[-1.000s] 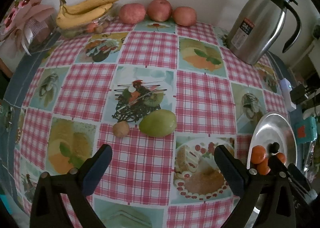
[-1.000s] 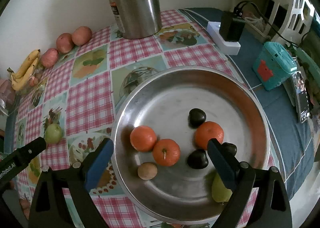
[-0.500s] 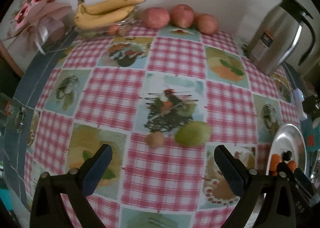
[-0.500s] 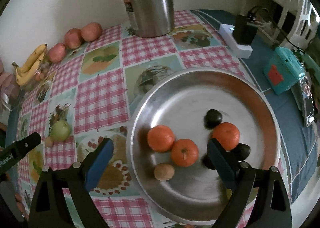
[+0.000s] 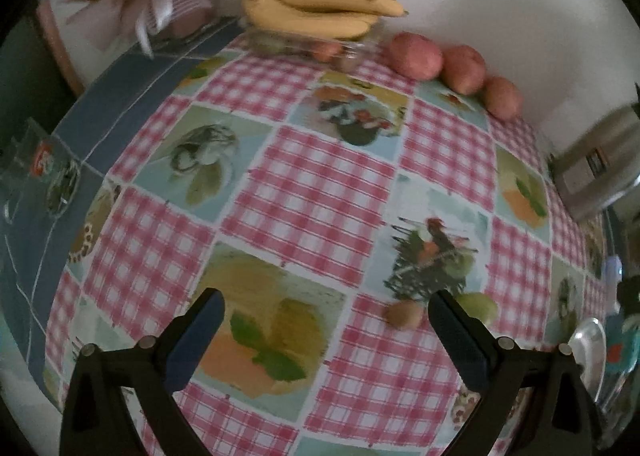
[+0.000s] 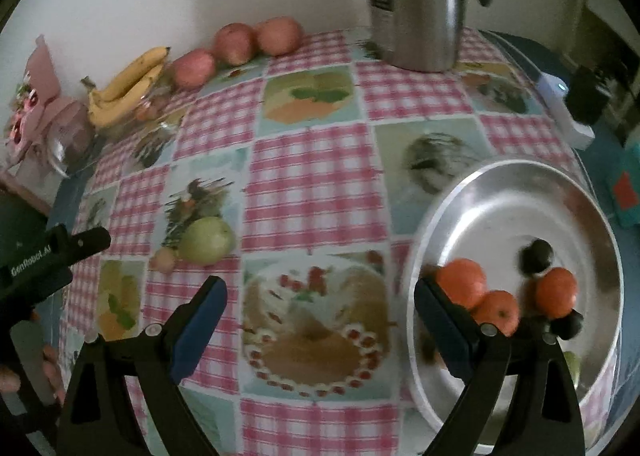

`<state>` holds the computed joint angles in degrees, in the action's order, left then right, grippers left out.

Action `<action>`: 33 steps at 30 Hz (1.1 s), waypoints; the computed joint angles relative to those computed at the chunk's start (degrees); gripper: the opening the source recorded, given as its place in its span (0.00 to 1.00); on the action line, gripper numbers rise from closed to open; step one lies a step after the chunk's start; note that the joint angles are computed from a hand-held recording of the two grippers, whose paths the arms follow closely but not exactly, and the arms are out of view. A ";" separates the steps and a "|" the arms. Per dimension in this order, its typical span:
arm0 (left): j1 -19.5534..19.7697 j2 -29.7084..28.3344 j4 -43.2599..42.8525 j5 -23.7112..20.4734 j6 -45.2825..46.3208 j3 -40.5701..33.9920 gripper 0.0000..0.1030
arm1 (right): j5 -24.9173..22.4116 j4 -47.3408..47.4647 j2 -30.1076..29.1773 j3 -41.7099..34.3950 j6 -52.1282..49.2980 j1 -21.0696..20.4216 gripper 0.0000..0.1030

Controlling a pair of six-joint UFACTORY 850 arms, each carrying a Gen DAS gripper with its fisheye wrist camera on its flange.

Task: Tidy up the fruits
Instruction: 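Withdraw both open grippers from the steel plate toward the remaining loose fruit, then grasp a small brown fruit with the left gripper while the right grasps a green pear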

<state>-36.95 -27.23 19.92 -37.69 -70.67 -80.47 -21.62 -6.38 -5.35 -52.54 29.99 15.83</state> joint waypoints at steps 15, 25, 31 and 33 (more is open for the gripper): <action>2.15 -2.82 -5.62 0.85 3.66 0.10 1.00 | 0.27 -0.48 -9.60 -7.91 -4.54 5.20 0.92; 2.85 -4.28 -9.32 1.91 6.40 -0.23 1.00 | -0.59 -2.33 -14.39 -11.44 -5.06 6.27 0.92; 3.20 -4.90 -11.74 2.10 8.70 -0.80 1.00 | -1.29 -8.48 -16.14 -12.96 -1.08 7.32 0.76; 3.28 -4.89 -12.52 2.25 9.37 -0.74 1.00 | -1.22 -8.47 -16.60 -13.30 -1.57 7.47 0.73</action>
